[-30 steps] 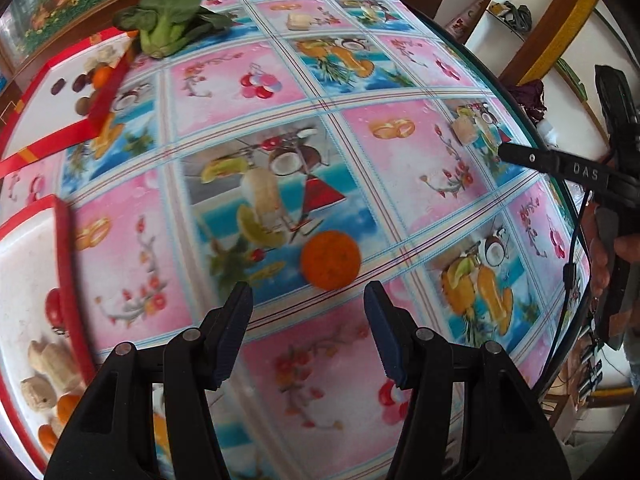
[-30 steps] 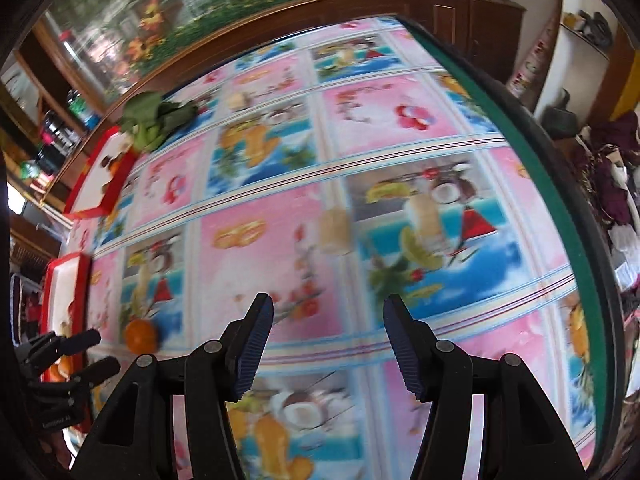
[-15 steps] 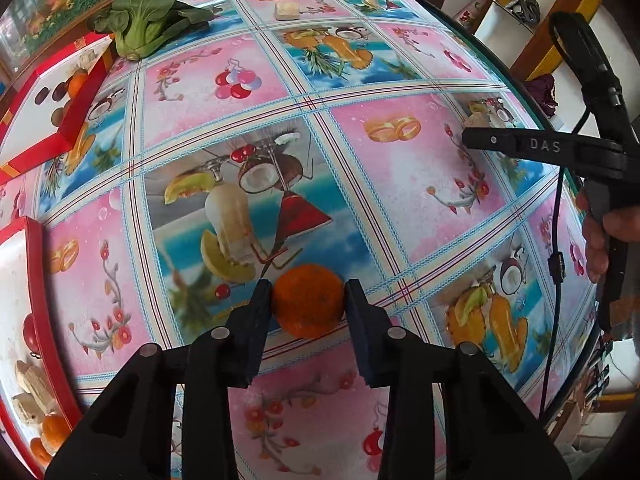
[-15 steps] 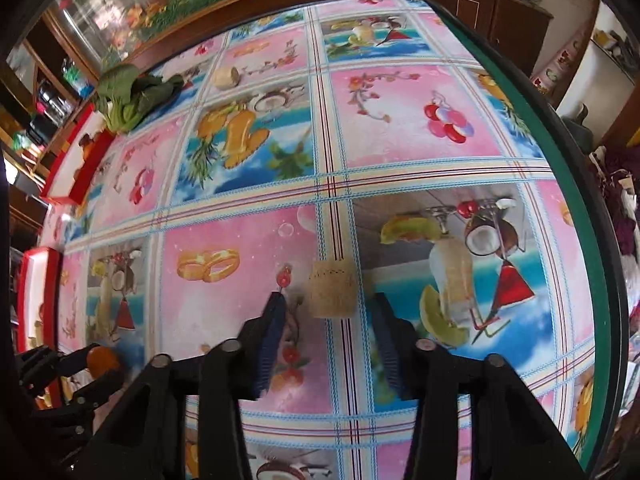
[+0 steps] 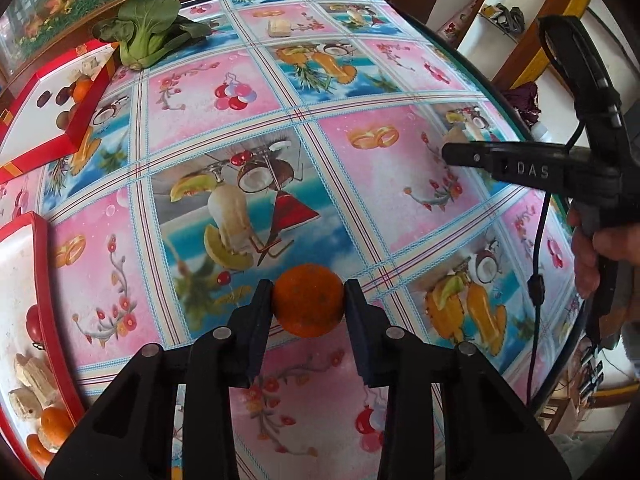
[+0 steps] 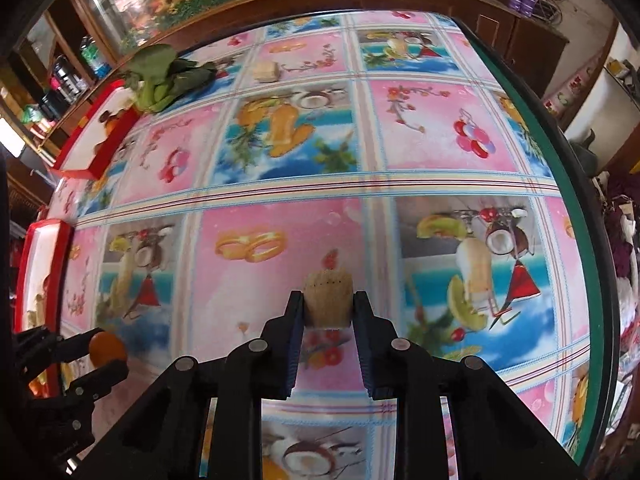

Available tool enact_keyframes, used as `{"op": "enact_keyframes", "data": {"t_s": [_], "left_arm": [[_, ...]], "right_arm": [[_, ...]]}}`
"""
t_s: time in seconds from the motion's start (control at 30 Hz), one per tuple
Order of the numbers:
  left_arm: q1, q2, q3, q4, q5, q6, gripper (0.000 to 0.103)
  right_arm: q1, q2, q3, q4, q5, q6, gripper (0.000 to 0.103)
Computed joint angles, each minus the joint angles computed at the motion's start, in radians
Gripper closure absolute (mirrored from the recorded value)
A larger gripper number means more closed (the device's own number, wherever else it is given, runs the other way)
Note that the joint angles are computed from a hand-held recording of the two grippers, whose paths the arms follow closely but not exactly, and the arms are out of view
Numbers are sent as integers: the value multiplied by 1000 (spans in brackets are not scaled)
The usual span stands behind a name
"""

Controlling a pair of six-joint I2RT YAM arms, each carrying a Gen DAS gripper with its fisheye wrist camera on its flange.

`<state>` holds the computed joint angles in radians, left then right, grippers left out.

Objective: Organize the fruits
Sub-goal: 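Grasp the orange with the left gripper while the right gripper grasps a beige cube, then carry the orange and beige cube in both grippers over the white tray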

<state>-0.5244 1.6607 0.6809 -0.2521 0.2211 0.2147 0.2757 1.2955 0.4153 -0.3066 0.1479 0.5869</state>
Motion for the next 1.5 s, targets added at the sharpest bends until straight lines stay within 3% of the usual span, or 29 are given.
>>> {"op": "enact_keyframes", "data": {"t_s": [0.37, 0.63, 1.0, 1.27, 1.5], "left_arm": [[201, -133, -18, -132, 117, 137, 70], [458, -159, 5, -227, 166, 331, 70], [873, 14, 213, -348, 192, 596, 70], [1044, 189, 419, -401, 195, 640, 70], [1078, 315, 515, -419, 181, 611, 70]], "right_arm": [[291, 82, 117, -39, 52, 190, 78], [453, 308, 361, -37, 74, 237, 78], [582, 586, 708, -45, 45, 243, 78], [604, 747, 921, -36, -51, 217, 79], [599, 964, 1202, -126, -106, 188, 79]]}}
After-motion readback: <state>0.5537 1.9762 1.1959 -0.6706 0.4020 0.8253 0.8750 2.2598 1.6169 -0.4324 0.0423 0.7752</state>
